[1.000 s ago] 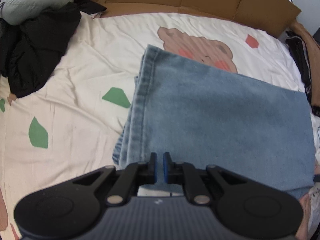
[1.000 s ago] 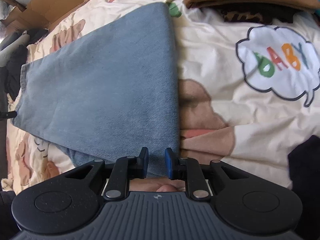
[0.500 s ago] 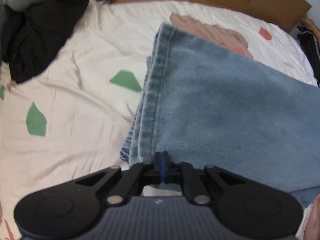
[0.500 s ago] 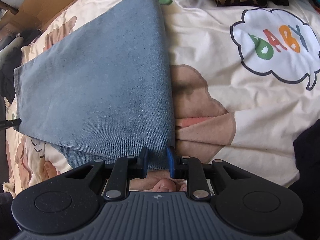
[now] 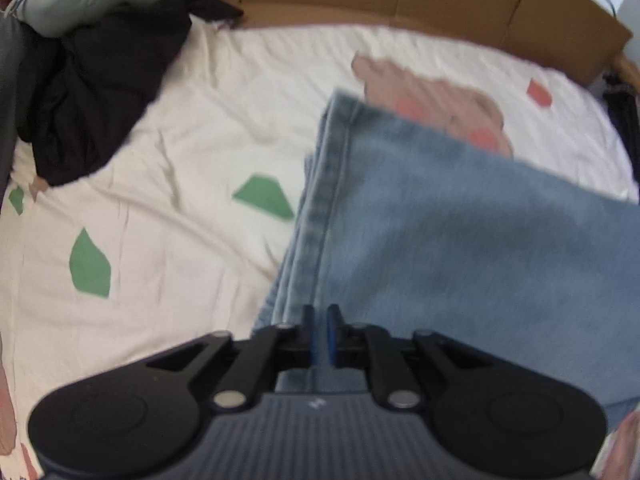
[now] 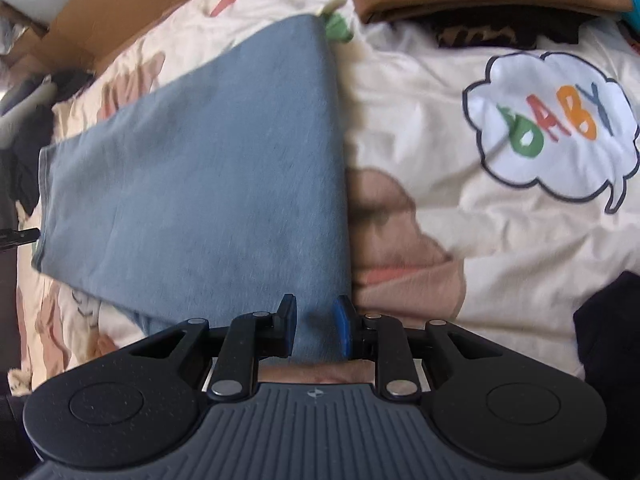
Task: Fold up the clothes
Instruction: 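Open both tools and release the folded jeans onto the sheet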
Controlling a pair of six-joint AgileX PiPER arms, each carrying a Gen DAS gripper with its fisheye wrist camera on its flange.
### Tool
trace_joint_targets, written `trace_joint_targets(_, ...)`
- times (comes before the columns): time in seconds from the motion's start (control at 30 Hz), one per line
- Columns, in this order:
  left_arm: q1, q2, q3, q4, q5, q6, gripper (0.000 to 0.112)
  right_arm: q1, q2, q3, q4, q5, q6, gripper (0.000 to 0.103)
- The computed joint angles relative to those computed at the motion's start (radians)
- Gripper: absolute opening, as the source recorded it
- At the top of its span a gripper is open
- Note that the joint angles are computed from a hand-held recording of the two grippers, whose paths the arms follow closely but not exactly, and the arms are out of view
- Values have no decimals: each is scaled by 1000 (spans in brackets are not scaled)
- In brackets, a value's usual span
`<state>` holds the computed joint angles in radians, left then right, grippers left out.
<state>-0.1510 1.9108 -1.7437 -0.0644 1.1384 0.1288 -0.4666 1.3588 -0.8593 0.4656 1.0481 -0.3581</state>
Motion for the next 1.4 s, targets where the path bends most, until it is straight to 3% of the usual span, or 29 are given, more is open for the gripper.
trace_joint_targets(0.1, -35, 50, -89, 12, 0, -13, 10, 15, 11, -9, 1, -26, -7, 23)
trace_joint_targets(0.23, -68, 106, -167, 14, -9, -23, 20, 35, 29, -29, 5, -61, -22, 23)
trace_joint_targets(0.5, -125, 204, -233, 67, -45, -45, 27, 72, 113, -102, 0, -123, -25, 23)
trace_joint_targets(0.67, -110, 269, -303, 68, -37, -63, 25, 91, 176, -161, -3, -171, -6, 23)
trace_joint_targets(0.73, -100, 286, -343, 59, -12, -72, 17, 92, 201, -192, 3, -185, 0, 23)
trace_joint_targets(0.9, -94, 268, -352, 57, -14, -67, 17, 114, 275, -289, 8, -220, 14, 23)
trace_joint_targets(1.27, -80, 364, -435, 42, 11, -34, 15, 181, 450, -480, -24, -237, 97, 25)
trace_joint_targets(1.4, -67, 378, -449, 20, 16, -40, 14, 188, 491, -484, -51, -259, 140, 15)
